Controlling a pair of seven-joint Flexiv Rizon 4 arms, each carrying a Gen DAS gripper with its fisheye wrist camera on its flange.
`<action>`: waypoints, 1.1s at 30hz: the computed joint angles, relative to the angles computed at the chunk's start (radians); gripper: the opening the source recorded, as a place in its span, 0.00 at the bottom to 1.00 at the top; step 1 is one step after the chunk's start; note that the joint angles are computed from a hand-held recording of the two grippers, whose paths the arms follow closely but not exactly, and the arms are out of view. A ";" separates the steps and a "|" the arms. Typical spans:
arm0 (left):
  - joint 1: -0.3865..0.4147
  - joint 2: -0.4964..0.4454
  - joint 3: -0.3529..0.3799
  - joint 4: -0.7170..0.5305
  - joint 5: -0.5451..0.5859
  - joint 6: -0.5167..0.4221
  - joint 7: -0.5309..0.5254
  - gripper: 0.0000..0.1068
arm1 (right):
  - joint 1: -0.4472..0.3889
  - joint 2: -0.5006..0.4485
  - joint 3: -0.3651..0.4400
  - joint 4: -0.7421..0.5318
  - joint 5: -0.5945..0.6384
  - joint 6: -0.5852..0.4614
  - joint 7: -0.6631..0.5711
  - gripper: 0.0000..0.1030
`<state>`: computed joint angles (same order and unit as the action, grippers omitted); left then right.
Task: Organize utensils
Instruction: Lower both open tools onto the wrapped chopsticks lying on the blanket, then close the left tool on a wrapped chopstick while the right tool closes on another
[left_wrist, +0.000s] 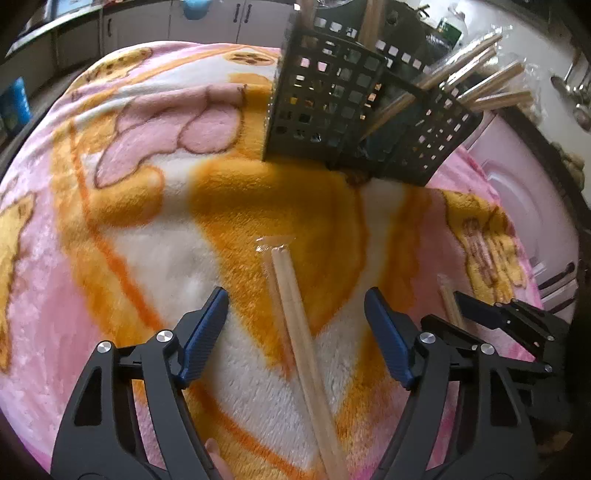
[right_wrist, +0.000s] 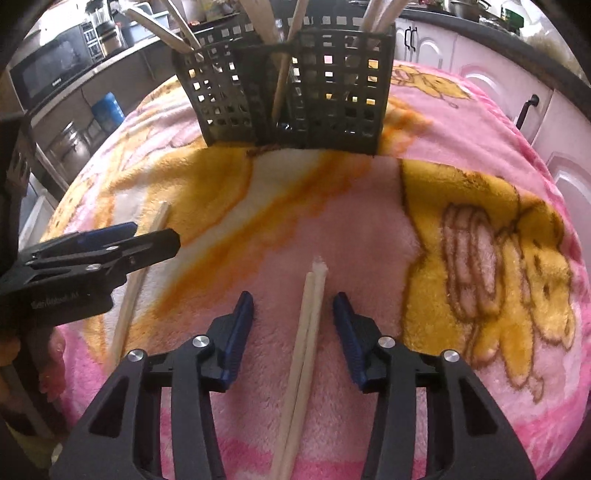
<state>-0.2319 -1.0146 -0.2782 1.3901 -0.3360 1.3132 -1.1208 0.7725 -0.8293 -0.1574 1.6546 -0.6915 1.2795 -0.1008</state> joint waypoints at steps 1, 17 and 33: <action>-0.019 -0.004 0.024 -0.015 0.008 -0.007 -0.012 0.58 | -0.006 0.000 0.011 -0.005 0.006 -0.013 -0.011 0.38; -0.146 -0.049 0.195 -0.198 0.136 -0.150 -0.154 0.22 | -0.067 -0.008 0.106 -0.064 0.097 -0.086 -0.171 0.12; -0.003 0.038 -0.031 -0.014 0.040 -0.003 0.043 0.04 | 0.227 0.035 -0.322 0.145 0.091 0.292 0.039 0.10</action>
